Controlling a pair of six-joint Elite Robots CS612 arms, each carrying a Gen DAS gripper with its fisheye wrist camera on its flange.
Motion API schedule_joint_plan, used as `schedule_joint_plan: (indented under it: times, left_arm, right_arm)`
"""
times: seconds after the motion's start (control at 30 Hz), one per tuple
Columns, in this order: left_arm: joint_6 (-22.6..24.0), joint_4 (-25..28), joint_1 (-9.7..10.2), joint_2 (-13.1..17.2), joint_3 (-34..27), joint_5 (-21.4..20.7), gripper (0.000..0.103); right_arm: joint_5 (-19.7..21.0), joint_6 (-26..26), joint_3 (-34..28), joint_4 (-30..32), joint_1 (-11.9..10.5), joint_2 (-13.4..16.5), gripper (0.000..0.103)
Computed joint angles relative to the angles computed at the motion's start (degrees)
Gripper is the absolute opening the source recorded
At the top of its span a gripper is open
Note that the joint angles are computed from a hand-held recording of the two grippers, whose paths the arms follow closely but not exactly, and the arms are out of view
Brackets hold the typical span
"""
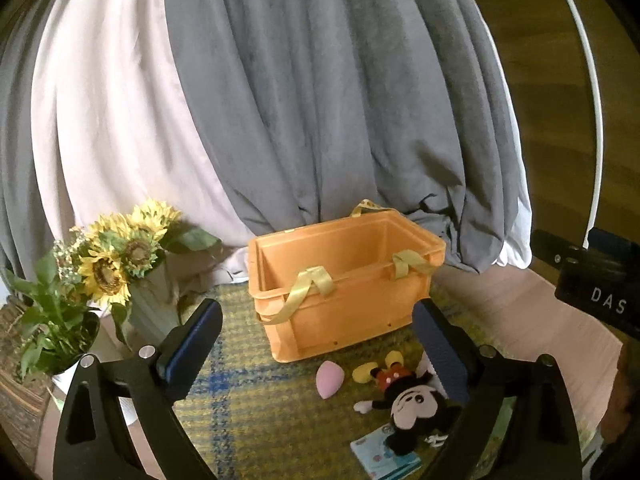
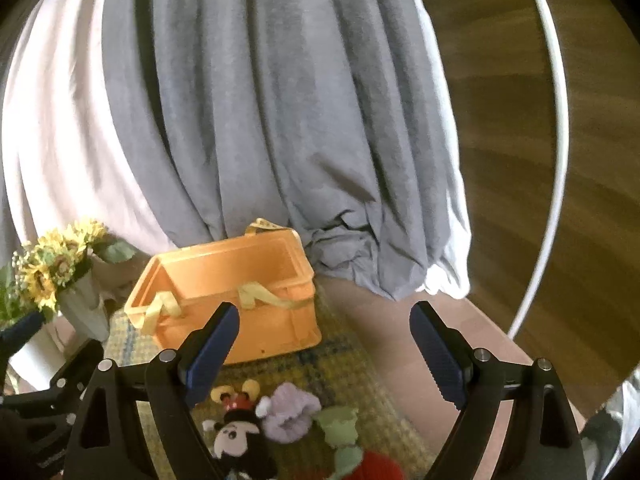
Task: Organize soft objects
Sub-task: 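Move both tools back toward the remaining soft items on the cloth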
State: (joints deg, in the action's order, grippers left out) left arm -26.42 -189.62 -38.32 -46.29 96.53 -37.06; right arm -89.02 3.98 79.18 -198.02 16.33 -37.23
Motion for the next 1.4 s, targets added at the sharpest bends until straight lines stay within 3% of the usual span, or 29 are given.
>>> schedule_joint_plan:
  times: [0.2, 0.37, 0.57, 0.77, 1.2, 1.4]
  left_arm:
    - [-0.87, -0.76, -0.74, -0.14, 1.93, -0.86, 0.098]
    - [-6.98, 4.05, -1.42, -0.75, 2.99, -1.55, 0.098]
    - [-20.01, 12.55, -3.06, -0.76, 3.22, 0.46, 0.098]
    - [-29.77, 21.57, -4.10, -0.13, 2.28, 0.39, 0.098]
    - [-38.00, 33.55, -4.50, 2.67, -1.09, -2.04, 0.098]
    - [-38.15, 33.12, -4.14, 4.21, -2.06, -2.80, 0.097]
  right_arm:
    - [-3.32, 1.63, 3.68, -1.21, 0.31, -1.35, 0.088]
    - [-4.57, 0.84, 6.26, -1.85, 0.38, -2.15, 0.088]
    - [-0.20, -2.52, 8.04, -2.13, -0.74, -2.27, 0.088]
    - [6.25, -5.03, 9.21, 1.49, -2.33, -2.16, 0.088]
    - [12.51, -7.05, 8.51, 9.01, -4.24, 0.03, 0.088]
    - [12.60, -7.64, 7.11, 11.02, -4.28, 1.70, 0.088]
